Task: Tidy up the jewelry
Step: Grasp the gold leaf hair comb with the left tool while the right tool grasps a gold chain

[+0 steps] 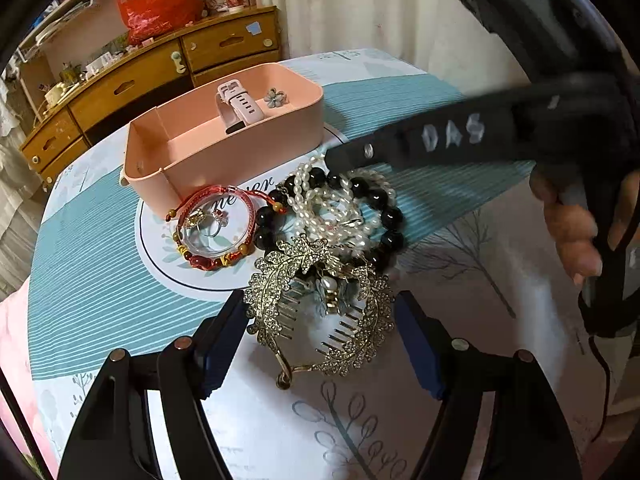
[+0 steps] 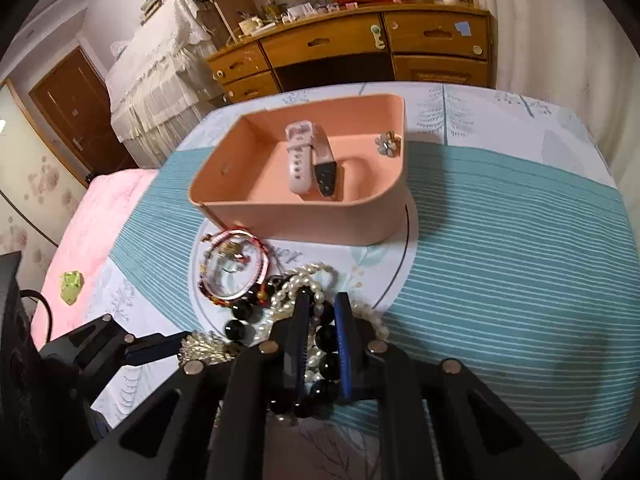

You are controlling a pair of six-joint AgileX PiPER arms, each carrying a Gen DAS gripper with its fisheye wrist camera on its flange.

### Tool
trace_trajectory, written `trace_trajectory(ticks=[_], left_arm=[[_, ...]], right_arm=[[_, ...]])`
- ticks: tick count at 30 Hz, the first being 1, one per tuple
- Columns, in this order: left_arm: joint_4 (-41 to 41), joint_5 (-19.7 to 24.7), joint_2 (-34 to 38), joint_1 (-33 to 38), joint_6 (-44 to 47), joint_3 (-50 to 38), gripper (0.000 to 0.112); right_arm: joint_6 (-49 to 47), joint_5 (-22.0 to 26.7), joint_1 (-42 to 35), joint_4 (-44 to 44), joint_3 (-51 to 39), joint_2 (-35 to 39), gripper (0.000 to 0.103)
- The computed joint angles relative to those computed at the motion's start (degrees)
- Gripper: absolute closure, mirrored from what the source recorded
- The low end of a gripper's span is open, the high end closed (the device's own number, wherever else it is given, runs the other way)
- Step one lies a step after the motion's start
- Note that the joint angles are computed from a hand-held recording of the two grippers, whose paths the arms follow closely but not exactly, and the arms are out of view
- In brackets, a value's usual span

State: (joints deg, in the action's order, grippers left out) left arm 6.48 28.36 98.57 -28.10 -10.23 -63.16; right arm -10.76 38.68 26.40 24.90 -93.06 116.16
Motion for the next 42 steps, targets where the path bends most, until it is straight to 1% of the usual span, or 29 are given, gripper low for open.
trace_trajectory(ticks=[1,3,6,7,8,9,10,11,12,14,15,16,17,18,19,20,22,26,27,30,31,32,33,34,37,39,42], left_arm=[[-2.6,1.2,-0.7,0.6,3.2,-0.2,0.040],[-4.3,2.5,-2.4,1.1,5.3,0.0,0.040],[-10.9,6.4,-5.7,3.8,12.6,-0.9,0.041],[-12.0,7.5,-7.0,4.6,14.3,-1.2,0.055],[-11.9,8.5,-7.7,5.1,14.8,-1.7,0.080],[-11.2,10.4,-7.9,5.7,14.6,-3.1,0.086],[-11.5,12.6,-8.0,6.7,15.0,-4.6,0.089],[-13.5,14.2,-8.5,8.4,17.2,-5.6,0.092],[-15.9,14.7,-9.3,10.0,19.9,-5.9,0.093],[-18.6,15.5,-10.2,12.2,22.6,-6.2,0.093],[-20.9,16.9,-9.8,13.5,24.6,-6.7,0.093],[-23.4,18.8,-9.1,14.5,26.8,-7.1,0.091],[-24.2,20.2,-8.2,15.0,27.7,-7.4,0.081],[-23.3,20.8,-7.4,14.2,26.8,-7.6,0.072],[-21.6,20.3,-7.2,12.9,25.5,-6.7,0.053],[-19.7,19.3,-7.2,11.2,24.2,-5.6,0.039],[-17.1,16.2,-7.2,8.0,22.9,-2.8,0.028],[-13.1,12.1,-5.7,3.1,20.4,0.3,0.026],[-11.0,10.5,-5.5,1.8,18.5,1.3,0.026],[-0.6,5.1,-4.4,-2.0,8.2,4.1,0.026],[1.4,4.6,-3.9,-2.5,6.2,4.2,0.027],[1.8,3.8,-3.3,-2.3,5.8,4.5,0.029],[-0.1,2.1,-3.5,-1.6,7.4,5.3,0.030],[-1.7,1.2,-3.5,-0.7,8.6,5.5,0.037],[-5.9,1.0,-2.7,0.8,11.8,5.0,0.037],[-6.1,0.8,-2.9,0.9,11.9,5.2,0.038],[-8.6,2.1,-3.1,1.9,13.3,4.9,0.038]], right_arm=[[-0.9,-0.2,-0.1,1.4,0.3,-0.5,0.098],[-3.3,-0.1,-0.3,3.7,0.6,-2.2,0.098],[-3.0,1.3,0.9,1.2,-1.6,-3.5,0.098],[-3.1,1.7,1.1,1.1,-2.2,-4.2,0.098],[-3.0,2.2,1.1,1.1,-3.0,-4.4,0.098],[-2.9,3.1,1.2,1.2,-4.1,-4.9,0.098],[-2.3,3.8,1.5,0.9,-5.4,-5.2,0.098],[-2.2,4.5,1.4,0.9,-6.4,-5.2,0.098],[-1.6,5.4,1.6,0.6,-7.9,-5.5,0.098],[-1.0,7.0,1.6,0.3,-11.1,-5.8,0.098],[-0.9,7.4,1.6,0.4,-12.1,-5.9,0.098],[-0.5,7.8,1.6,0.4,-13.7,-6.0,0.098],[-0.5,7.6,1.6,0.6,-13.8,-6.3,0.098],[0.0,8.5,1.4,1.1,-15.9,-6.1,0.098],[0.3,9.0,1.3,1.2,-17.2,-5.8,0.098],[0.1,9.4,1.0,1.9,-19.0,-5.6,0.098],[-1.0,9.5,0.6,2.8,-21.5,-5.2,0.098],[-0.6,12.1,0.3,1.2,-29.8,-2.5,0.098],[-0.2,13.5,0.0,0.7,-33.6,-0.9,0.098],[0.3,16.4,-0.5,0.1,-41.0,2.4,0.098],[0.4,17.5,-0.8,0.0,-43.9,3.7,0.098],[0.6,18.6,-1.0,0.0,-46.2,4.7,0.098],[1.0,20.0,-1.2,0.2,-49.2,6.2,0.098],[1.2,21.0,-1.4,0.2,-51.0,7.1,0.098],[1.3,23.1,-1.8,0.4,-54.3,9.2,0.098],[1.6,24.1,-2.1,0.6,-55.7,10.2,0.098],[1.2,23.6,-2.4,1.8,-54.9,10.5,0.098]])
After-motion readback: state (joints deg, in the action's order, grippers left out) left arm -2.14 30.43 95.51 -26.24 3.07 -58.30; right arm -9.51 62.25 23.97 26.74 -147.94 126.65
